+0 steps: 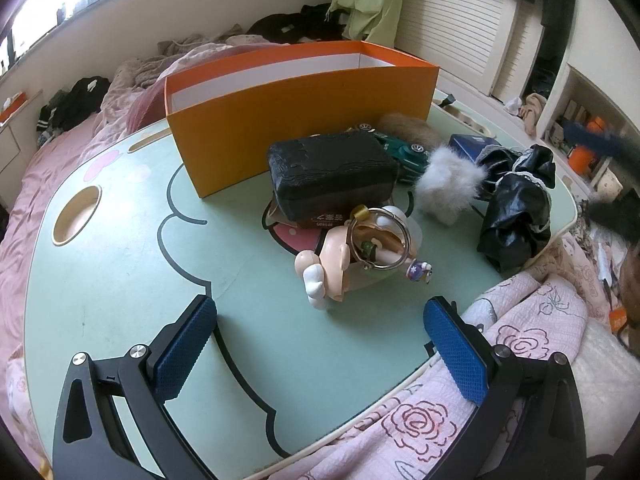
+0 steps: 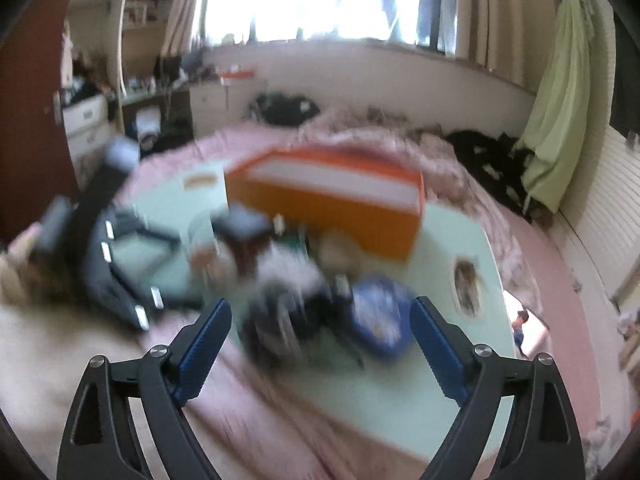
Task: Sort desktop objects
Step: 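Set the toy items down beside the black case and open the right tool, then move the left tool over the emptied orange box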
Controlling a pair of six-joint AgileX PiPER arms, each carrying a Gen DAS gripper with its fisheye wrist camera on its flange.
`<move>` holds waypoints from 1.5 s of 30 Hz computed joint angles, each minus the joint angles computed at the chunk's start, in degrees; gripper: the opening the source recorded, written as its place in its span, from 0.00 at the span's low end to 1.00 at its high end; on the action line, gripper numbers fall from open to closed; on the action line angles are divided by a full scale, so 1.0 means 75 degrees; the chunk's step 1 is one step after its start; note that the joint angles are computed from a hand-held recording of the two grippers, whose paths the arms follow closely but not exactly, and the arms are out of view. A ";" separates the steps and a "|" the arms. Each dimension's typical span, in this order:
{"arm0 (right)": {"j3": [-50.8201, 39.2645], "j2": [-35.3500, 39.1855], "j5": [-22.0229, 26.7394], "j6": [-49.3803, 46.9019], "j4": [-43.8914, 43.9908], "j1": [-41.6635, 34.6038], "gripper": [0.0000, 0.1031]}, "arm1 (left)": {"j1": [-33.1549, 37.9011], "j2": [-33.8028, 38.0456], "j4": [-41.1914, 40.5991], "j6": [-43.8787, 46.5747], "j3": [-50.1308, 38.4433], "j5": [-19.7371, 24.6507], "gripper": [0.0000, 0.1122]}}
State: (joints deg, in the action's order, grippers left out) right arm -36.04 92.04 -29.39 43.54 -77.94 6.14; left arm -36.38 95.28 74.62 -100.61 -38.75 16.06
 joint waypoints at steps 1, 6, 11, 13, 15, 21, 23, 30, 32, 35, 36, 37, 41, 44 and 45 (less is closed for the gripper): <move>0.0096 0.0062 0.0084 -0.0157 0.0079 -0.0052 0.88 | 0.0006 0.0002 0.0002 0.0004 0.0000 -0.0002 0.92; -0.0111 0.0953 0.0824 -0.0925 0.1102 0.0331 0.75 | 0.0020 -0.0002 0.0031 -0.0017 0.0006 -0.0016 0.92; -0.0858 0.1653 0.0759 0.0161 0.0816 0.0645 0.68 | 0.0030 -0.0006 0.0135 -0.0115 0.0032 -0.0007 0.92; -0.1060 0.1809 0.0911 0.0074 0.1218 0.0925 0.68 | 0.0048 0.0002 0.0143 -0.0117 0.0030 -0.0031 0.92; -0.1043 0.1766 0.0936 0.0187 0.1130 0.1074 0.68 | 0.0039 0.0001 0.0143 -0.0124 0.0026 -0.0021 0.92; -0.0161 0.1611 -0.0008 -0.1290 0.2429 0.0387 0.94 | 0.0054 0.0004 0.0127 -0.0088 0.0027 -0.0024 0.92; -0.0173 0.1765 -0.0331 -0.1361 0.2554 0.0162 1.00 | 0.0051 0.0001 0.0140 -0.0106 0.0030 -0.0021 0.92; -0.0067 0.1752 0.0005 -0.2602 0.3903 0.0625 1.00 | 0.0069 -0.0010 0.0253 -0.0238 0.0049 -0.0005 0.92; -0.0081 0.1745 0.0018 -0.2558 0.3865 0.0616 1.00 | 0.0075 -0.0049 0.0217 -0.0267 0.0079 0.0010 0.92; -0.0087 0.1744 0.0026 -0.2559 0.3863 0.0617 1.00 | -0.0003 -0.0290 0.0016 -0.0255 0.0189 0.0341 0.92; -0.0047 0.1743 0.0031 -0.2687 0.4034 0.0683 1.00 | -0.0034 -0.0450 -0.0127 -0.0124 0.0221 0.0502 0.92; -0.0052 0.1748 0.0025 -0.2662 0.4009 0.0678 1.00 | -0.0042 -0.0700 -0.0385 0.0195 0.0232 0.0661 0.92; -0.0061 0.1751 0.0026 -0.2653 0.3987 0.0666 1.00 | -0.0173 -0.1621 -0.1276 0.1581 -0.0205 0.1864 0.92; -0.0068 0.1754 0.0022 -0.2635 0.3960 0.0656 1.00 | 0.0648 -0.1961 -0.2818 0.3696 -0.1105 0.1422 0.92; -0.0071 0.1754 0.0023 -0.2631 0.3955 0.0657 1.00 | 0.1017 -0.1840 -0.3582 0.4459 -0.1463 0.1096 0.92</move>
State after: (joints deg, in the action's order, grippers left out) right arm -36.57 105.19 -29.22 23.81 -48.28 11.07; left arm -28.74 81.48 47.76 -67.16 -49.72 24.28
